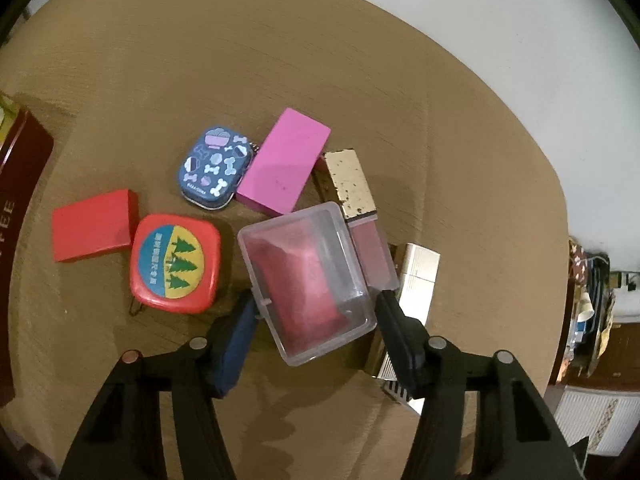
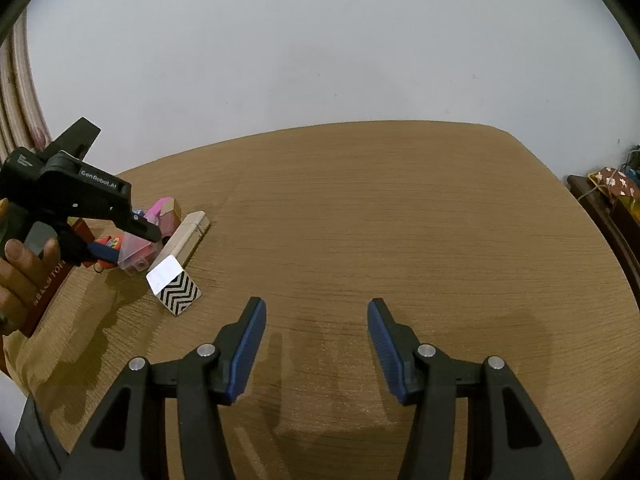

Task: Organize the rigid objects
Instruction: 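Move the left tool to the clear box with red contents and grasp it, then carry the red-filled clear box into the gold tin and release it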

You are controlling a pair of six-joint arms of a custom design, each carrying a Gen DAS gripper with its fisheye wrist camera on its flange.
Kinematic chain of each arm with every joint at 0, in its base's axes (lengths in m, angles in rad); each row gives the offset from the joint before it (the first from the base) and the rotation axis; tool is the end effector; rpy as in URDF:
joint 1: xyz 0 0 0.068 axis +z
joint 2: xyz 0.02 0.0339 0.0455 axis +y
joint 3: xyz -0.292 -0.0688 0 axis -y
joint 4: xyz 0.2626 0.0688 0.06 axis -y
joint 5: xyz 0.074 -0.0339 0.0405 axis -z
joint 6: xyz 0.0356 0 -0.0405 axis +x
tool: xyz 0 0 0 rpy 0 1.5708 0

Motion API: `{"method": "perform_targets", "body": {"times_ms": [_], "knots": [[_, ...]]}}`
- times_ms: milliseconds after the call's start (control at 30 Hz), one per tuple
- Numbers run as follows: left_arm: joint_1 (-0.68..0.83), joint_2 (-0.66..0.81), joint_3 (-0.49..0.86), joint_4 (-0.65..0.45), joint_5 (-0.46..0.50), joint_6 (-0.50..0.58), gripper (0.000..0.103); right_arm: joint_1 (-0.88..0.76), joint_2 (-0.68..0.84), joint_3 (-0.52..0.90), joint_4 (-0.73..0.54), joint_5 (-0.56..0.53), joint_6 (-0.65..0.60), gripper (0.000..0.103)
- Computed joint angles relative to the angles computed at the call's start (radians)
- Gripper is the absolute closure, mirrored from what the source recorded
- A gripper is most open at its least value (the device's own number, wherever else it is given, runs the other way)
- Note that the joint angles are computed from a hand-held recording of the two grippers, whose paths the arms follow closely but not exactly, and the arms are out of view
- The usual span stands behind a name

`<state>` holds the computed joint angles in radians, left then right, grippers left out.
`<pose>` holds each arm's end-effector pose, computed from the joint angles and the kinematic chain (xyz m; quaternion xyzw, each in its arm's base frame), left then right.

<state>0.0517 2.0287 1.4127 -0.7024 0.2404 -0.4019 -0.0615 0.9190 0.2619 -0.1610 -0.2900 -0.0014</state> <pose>0.4251 0.0135 0.1675 -0.2068 0.9631 -0.1389 0.1023 0.1617 0.0002 0.1538 -0.0254 0.9214 0.1229 0.3677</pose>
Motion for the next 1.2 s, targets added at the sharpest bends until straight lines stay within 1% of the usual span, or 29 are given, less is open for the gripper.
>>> {"method": "perform_targets", "body": {"times_ms": [67,167,300,400,533,700,867,1033,1133,1200], "knots": [[0.002,-0.001,-0.003,0.006,0.005,-0.008,0.05,-0.007,-0.001,0.0,-0.003,-0.008,-0.004,0.049],[-0.004,-0.011,-0.022,0.024,0.01,-0.01,0.05,-0.01,-0.002,0.001,-0.006,-0.01,-0.006,0.049],[0.006,-0.055,-0.083,0.025,0.024,0.023,0.05,-0.005,0.013,0.003,0.002,-0.004,-0.001,0.049],[0.023,-0.122,-0.163,0.017,0.041,0.057,0.05,-0.002,0.017,0.005,0.001,0.002,0.002,0.049],[0.038,-0.255,-0.286,0.019,0.019,0.144,0.051,0.012,0.035,0.009,0.008,0.016,0.01,0.049],[0.076,-0.386,-0.367,0.003,-0.025,0.247,0.052,0.029,0.05,0.012,0.012,0.039,0.02,0.049],[0.131,-0.413,-0.377,-0.018,-0.029,0.302,0.052,0.053,0.069,0.016,0.017,0.072,0.034,0.049],[0.197,-0.429,-0.395,-0.036,0.018,0.357,0.052,0.083,0.095,0.02,0.023,0.11,0.049,0.049],[0.208,-0.416,-0.405,-0.036,0.045,0.363,0.052,0.099,0.106,0.023,0.029,0.127,0.057,0.049],[0.208,-0.406,-0.412,-0.016,0.041,0.36,0.051,0.105,0.107,0.023,0.029,0.133,0.06,0.049]]}}
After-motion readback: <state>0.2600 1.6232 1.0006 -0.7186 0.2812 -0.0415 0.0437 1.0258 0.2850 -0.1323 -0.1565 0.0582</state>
